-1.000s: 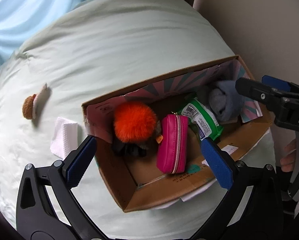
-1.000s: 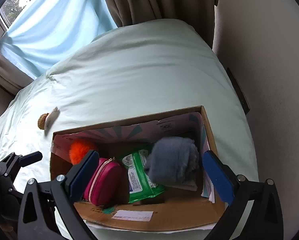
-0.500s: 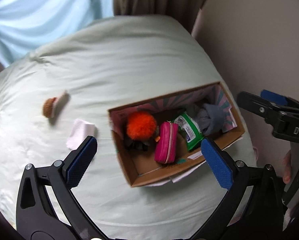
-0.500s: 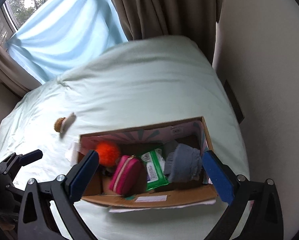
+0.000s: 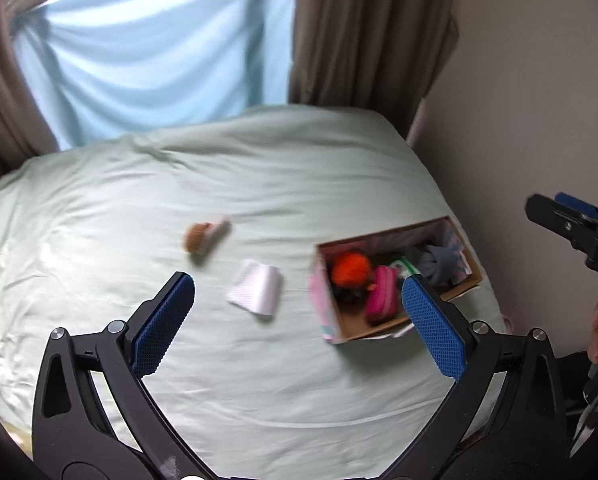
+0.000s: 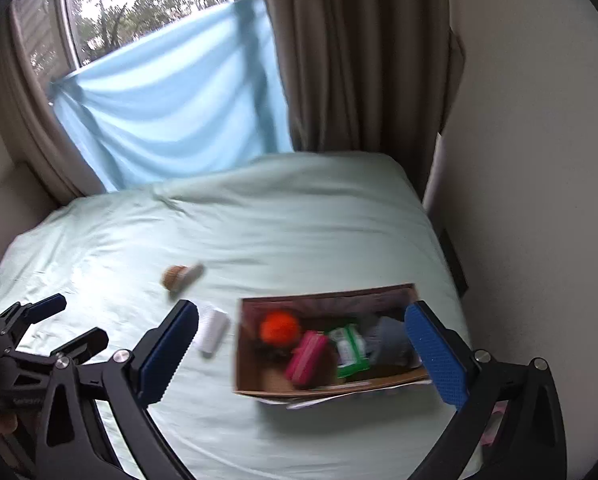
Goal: Organize soft objects
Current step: 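Lift both tools out of the box and move toward the brown plush and white cloth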
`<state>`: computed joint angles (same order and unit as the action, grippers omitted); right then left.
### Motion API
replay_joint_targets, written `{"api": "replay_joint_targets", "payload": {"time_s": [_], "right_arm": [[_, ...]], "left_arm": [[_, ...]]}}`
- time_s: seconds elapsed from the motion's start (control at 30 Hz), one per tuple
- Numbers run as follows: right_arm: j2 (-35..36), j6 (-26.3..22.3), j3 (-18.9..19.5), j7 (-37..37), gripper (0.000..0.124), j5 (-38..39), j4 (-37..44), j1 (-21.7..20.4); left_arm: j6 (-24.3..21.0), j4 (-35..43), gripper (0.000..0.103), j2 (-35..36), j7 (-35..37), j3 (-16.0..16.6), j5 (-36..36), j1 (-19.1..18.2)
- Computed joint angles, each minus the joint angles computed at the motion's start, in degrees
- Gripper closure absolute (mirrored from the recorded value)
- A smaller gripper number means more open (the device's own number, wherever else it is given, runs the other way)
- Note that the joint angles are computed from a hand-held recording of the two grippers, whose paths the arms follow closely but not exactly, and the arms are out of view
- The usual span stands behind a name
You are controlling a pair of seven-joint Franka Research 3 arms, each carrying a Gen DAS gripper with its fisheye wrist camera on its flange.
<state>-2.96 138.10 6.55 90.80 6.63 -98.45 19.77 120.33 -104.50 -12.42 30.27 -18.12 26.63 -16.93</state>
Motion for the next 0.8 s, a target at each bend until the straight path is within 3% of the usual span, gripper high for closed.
{"api": "replay_joint_targets", "payload": {"time_s": [0.13,0.43,0.8], "right_arm": [[-3.37,1.85,2.5,6.28,0.021,-3.92,-2.98,1.56],[-5.21,5.88,7.08,17.11,0.021,-10.98,-6.06,4.96],[1.49,2.38,8.99,37.15,0.021,-24.11,-1.71,10.68]], "left_arm": [[-1.43,-6.67,0.0,-9.07,-0.3,0.9,0.57,1.17],[0.26,-21.82,0.0,-26.48,4.95,5.23,-4.83,3.25],[9.72,-30.35,0.0,-31.04,24.21,14.18,-13.09,4.53]]}}
